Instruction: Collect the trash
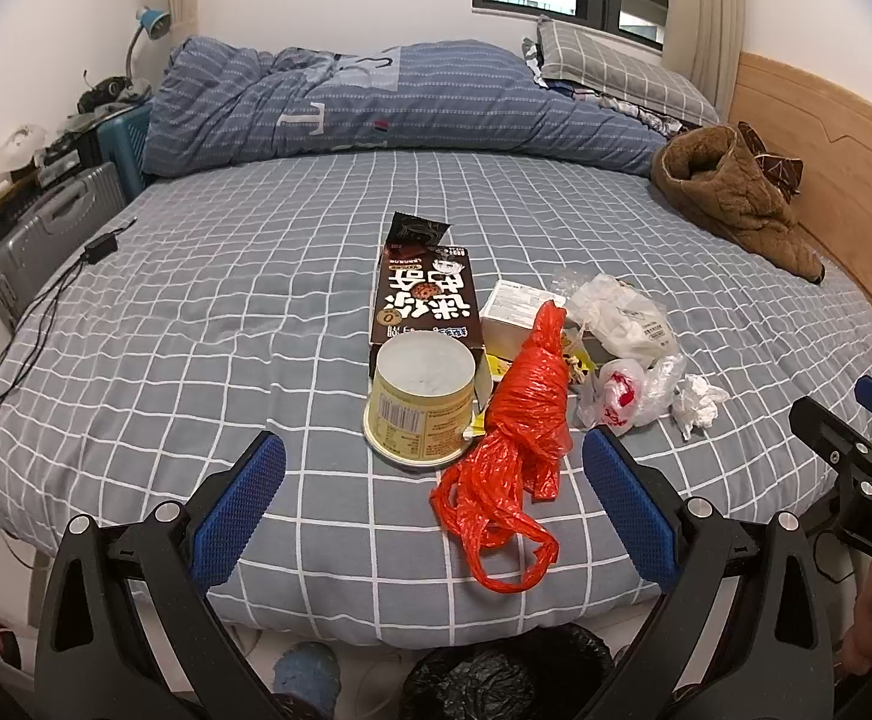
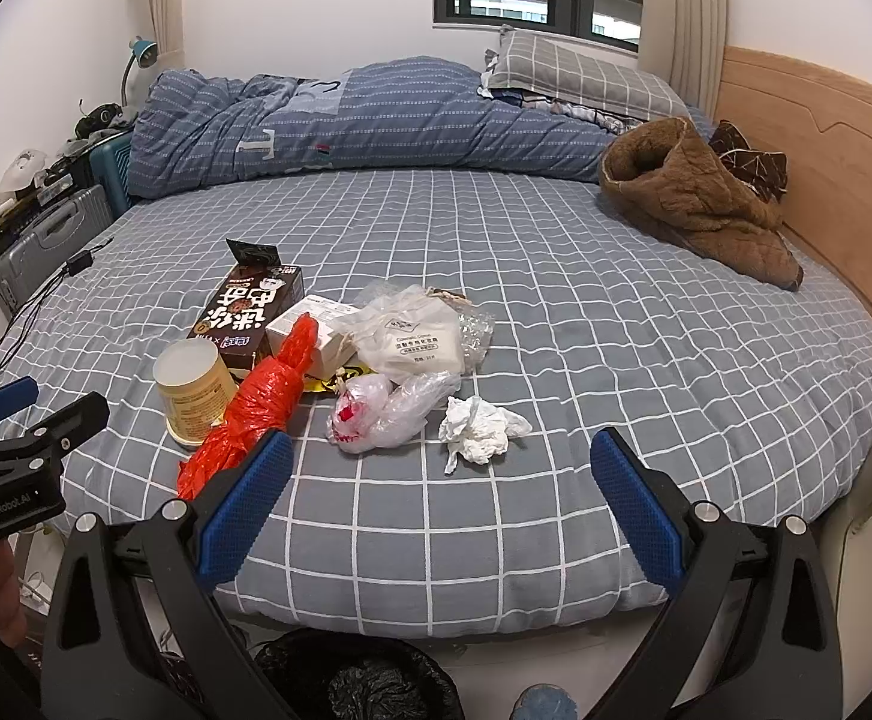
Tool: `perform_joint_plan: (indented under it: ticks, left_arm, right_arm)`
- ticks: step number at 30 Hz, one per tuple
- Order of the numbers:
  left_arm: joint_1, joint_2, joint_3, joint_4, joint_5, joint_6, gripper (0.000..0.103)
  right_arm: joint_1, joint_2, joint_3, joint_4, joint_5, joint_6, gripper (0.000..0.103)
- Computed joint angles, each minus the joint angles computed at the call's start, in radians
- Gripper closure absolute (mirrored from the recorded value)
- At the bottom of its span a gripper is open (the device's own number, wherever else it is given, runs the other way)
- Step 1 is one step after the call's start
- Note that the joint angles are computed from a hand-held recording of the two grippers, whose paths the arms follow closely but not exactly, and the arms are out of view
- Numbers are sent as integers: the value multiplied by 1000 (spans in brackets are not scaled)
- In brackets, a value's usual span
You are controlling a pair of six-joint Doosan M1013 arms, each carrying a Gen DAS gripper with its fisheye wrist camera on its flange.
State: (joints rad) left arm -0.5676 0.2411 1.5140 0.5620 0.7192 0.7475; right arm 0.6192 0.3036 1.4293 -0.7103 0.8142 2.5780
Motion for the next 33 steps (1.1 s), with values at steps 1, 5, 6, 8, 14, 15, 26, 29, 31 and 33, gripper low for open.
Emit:
perform_joint_plan:
  ticks: [1, 5, 6, 8, 14, 15, 26, 29, 31, 33]
  left_arm:
    - [0, 0, 0, -1, 0, 0, 6]
    - [0, 0, 0, -4, 1, 4, 6]
    - [0, 0, 0, -3, 1, 3, 6]
    - [1, 0, -1, -6, 1, 4, 6]
    - [9, 12, -14, -16, -6, 5, 6]
    - [11, 18, -20, -10, -5, 1, 6]
    - [52, 105, -93, -51, 11, 58, 8]
    - [62, 126, -106, -76, 18, 79, 8]
    - [68, 136, -109, -97, 15, 92, 9]
    - [71, 145, -112, -110, 19, 104, 10]
  right_arm:
    - [0, 0, 0, 1, 0, -1, 7]
    - [-1, 0, 0, -1, -1, 2, 7]
    - [-1, 0, 0, -1, -1, 2, 8]
    - [-1, -1, 1, -2, -3, 1, 7]
    - [-10, 4, -2, -28, -24, -7, 7]
    - [-15, 8, -4, -33, -29, -12, 7]
    - [-88, 66, -35, 35, -45, -88, 8]
    - [-104, 86, -43, 76, -38, -116, 8]
    - [-110, 99, -51, 106, -32, -140, 13]
    - [-115, 112, -59, 128, -24, -168, 14]
